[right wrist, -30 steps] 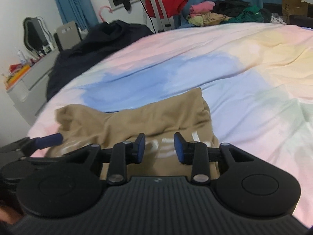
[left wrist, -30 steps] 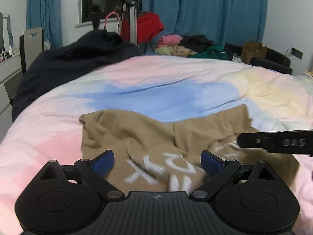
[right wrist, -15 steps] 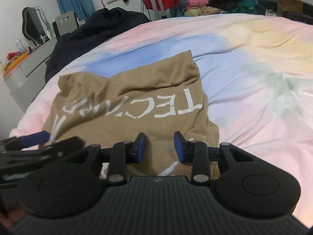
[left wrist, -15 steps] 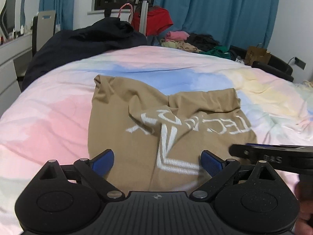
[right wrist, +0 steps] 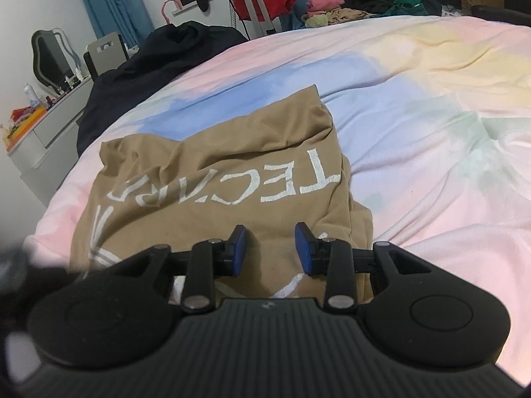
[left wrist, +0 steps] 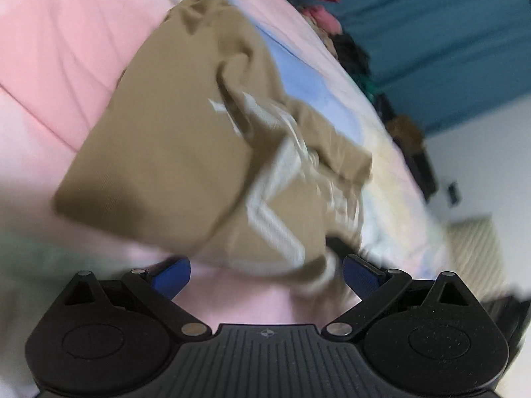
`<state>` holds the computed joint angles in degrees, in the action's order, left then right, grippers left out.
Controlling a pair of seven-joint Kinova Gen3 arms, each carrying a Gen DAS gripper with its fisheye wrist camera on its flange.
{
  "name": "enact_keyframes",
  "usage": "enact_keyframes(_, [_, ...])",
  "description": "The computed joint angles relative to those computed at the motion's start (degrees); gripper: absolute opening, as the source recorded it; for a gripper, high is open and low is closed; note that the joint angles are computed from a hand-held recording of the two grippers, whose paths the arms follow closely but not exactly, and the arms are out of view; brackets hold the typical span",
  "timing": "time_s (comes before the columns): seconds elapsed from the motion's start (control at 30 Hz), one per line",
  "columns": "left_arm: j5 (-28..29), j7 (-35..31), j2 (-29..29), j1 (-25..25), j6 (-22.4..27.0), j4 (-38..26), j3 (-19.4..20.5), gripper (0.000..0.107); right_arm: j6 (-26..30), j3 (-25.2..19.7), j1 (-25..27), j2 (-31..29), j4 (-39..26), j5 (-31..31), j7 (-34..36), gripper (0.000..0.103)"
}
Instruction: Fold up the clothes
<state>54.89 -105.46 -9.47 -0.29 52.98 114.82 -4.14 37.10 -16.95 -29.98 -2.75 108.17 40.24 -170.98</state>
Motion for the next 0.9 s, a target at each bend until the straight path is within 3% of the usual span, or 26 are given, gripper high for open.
enact_keyframes(0.1, [6.99,-3.84,-0.48,4.75,-0.91,2.62,-7.25,0.098,-1.21,0.04,0.78,-0.36,0.58,-0.3,-0.58,0.034])
enact_keyframes(0.17, [11.65,-8.03,-1.28,7.96,-0.67,4.82,-12.26,0.097,-1.44,-3.06,4.33,-0.3,0.43,-0.89,-0.85,0.034])
enact_keyframes(0.23, [16.31,-11.92,-2.22,7.93,-0.65,7.4,-13.79,0.095,-1.95,-6.56,8.31,-0.25,0.42,-1.33,-1.59,0.034])
enact_keyframes(0.3, [18.95,-12.24,-2.4,3.85,-1.78,10.0,-11.08,0.088,-2.41,-7.01,8.82,-0.26,0.72,-1.05,-2.74,0.034])
enact_keyframes(0.47, [16.34,-5.51,-2.02,-8.19,-1.82,10.9,-1.5,0.069,-3.44,-6.29,8.02,-1.07,1.88,-0.33,-5.25,0.033])
enact_keyframes(0.53, [17.5,-7.82,-3.86,-8.02,-3.47,11.58,-0.5,0.064,-3.82,-3.09,4.6,-1.52,2.64,1.24,-7.47,0.033])
enact_keyframes(0.6, [19.41,-12.48,-5.83,-4.58,-6.16,12.44,-1.72,0.064,-3.52,-3.46,4.51,-2.04,3.15,3.06,-10.72,0.034])
enact_keyframes(0.7, [23.28,-18.59,-6.82,-2.28,-6.41,13.44,-2.92,0.065,-3.75,-9.85,11.07,-4.11,4.13,5.17,-17.65,0.037])
enact_keyframes(0.77, [24.16,-18.71,-6.57,-2.25,-6.56,13.65,-2.55,0.07,-7.67,-13.17,16.14,-6.81,6.22,6.55,-22.31,0.039])
enact_keyframes(0.8, [23.28,-17.37,-5.84,-3.5,-5.74,13.32,-2.01,0.072,-10.0,-13.5,17.5,-8.24,7.32,6.96,-24.64,0.047])
enact_keyframes(0.83, [22.01,-15.58,-5.06,-3.69,-5.27,12.81,-2.1,0.072,-12.33,-12.87,17.8,-9.53,8.3,6.92,-26.97,0.066])
enact_keyframes(0.9, [21.05,-14.8,-3.01,-3.24,-4.25,11.93,-2.26,0.071,-16.99,-9.05,15.21,-11.7,10.24,6.68,-31.63,0.093])
